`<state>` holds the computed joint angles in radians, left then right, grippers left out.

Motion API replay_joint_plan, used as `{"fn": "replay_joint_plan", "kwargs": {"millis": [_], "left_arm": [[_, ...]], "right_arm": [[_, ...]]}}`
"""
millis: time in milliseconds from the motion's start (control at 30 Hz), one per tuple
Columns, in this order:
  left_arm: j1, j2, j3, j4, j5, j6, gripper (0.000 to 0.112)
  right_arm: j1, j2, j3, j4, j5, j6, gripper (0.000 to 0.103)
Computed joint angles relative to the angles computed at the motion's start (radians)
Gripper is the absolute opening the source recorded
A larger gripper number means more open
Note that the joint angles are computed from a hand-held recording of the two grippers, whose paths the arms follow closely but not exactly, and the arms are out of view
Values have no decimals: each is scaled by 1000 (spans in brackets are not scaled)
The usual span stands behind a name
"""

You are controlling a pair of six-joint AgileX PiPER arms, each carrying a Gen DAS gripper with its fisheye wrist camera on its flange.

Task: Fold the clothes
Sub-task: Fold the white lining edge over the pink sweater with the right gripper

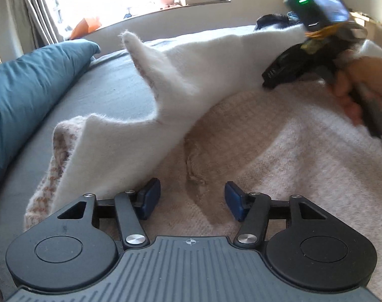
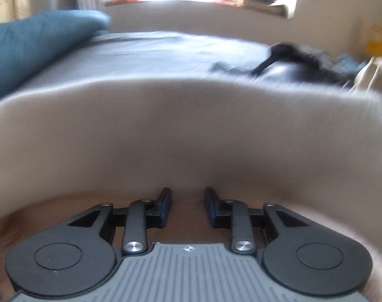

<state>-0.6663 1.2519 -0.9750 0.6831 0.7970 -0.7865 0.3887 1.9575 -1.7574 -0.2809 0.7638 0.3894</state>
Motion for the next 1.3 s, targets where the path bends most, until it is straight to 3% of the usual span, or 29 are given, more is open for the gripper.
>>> {"fn": "replay_joint_plan", "kwargs": {"millis": [133, 267, 367, 433, 567, 700, 767, 833, 967, 1033, 1167, 1300], "left_arm": [[13, -3, 0, -42, -28, 53, 59], [18, -44, 14, -113, -43, 131, 63], [10, -81, 30, -142, -31, 167, 65], [40, -115, 43, -193, -38, 227, 68], [67, -167, 71, -210, -29, 275, 68], [-24, -159, 91, -59, 27, 158, 68], [-84, -151, 97, 15, 72, 92, 68], [-123, -147, 102, 53, 104, 51, 68], [-120, -151, 107, 36, 126, 38, 69], [-104, -145, 105, 28, 138, 32, 76], [-50, -147, 98, -20, 137, 42, 78], [-39, -173, 123, -4, 126, 29, 80]], "right_arm": [[-63, 164, -272, 67, 128, 47, 6], [-37, 273, -439, -33, 212, 31, 5], [-45, 249, -394, -19, 186, 69, 5], [-60, 204, -346, 44, 168, 60, 11], [-110, 9, -126, 316, 92, -213, 13], [-104, -47, -90, 628, 222, -534, 13], [-49, 19, -163, 632, 273, -569, 13], [23, 111, -256, 542, 281, -513, 13], [83, 271, -389, 431, 158, -335, 8], [89, 316, -456, 399, 159, -249, 6], [77, 266, -420, 427, 175, -234, 9], [17, 143, -328, 601, 298, -372, 16]]}}
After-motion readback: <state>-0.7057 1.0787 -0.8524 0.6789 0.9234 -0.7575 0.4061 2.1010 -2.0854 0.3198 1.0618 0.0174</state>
